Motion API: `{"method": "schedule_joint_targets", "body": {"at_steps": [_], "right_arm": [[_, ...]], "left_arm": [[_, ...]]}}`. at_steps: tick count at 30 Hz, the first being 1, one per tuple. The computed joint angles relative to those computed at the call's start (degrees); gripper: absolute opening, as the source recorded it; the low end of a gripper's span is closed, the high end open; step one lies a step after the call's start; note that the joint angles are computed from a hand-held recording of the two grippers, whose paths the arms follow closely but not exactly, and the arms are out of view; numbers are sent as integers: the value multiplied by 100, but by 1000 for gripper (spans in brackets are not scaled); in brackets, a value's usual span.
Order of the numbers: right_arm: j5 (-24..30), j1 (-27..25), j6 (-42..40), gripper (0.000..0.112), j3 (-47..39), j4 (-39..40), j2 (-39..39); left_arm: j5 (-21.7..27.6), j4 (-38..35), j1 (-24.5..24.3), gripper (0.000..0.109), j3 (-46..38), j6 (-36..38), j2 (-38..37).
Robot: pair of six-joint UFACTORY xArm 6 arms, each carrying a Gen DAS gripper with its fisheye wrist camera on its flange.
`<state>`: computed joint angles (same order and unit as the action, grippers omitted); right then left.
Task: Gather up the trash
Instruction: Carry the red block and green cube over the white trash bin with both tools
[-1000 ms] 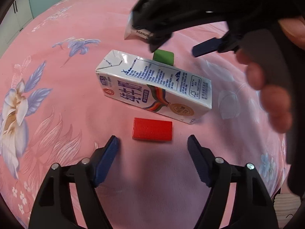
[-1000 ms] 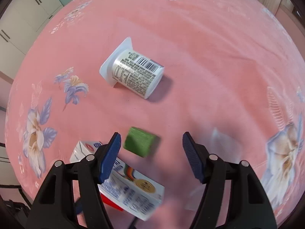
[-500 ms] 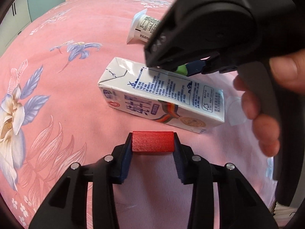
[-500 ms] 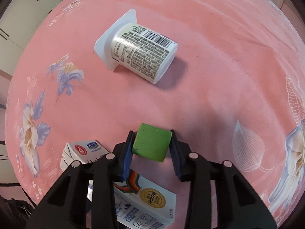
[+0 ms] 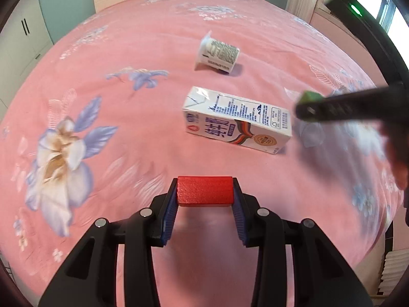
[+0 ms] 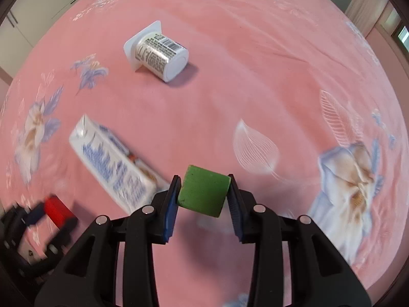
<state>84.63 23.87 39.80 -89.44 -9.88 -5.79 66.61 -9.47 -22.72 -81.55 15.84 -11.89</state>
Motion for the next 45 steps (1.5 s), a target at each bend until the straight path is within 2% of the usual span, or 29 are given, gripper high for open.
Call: {"method": "schedule_joint_targets", "body": {"at_steps": [4,10,18,29,39,45], "right_arm": [[296,279,50,37,308,-129,-603],[1015,1215,371,37,59,-575,-1032],[1988,2518,786,37,-1113,-1333,-943],[3283,4398,1025,37,-3124,-2537,-79],[3875,5444,1121,37,-4132,-3141,517],[3705,5575,1479,37,-3623,-2909,286]], "left_arm": [[229,-1,94,41,-40,52,-273],[687,43,138,41,-335,124,-723],[1031,155,49,42,-714,353,-1315],[1444,-95,176,42,-1184,562,-1895],[1608,-359,374,42,-1020,979,-2436],[1698,-433,475,42,-591,1146,-2764]]}}
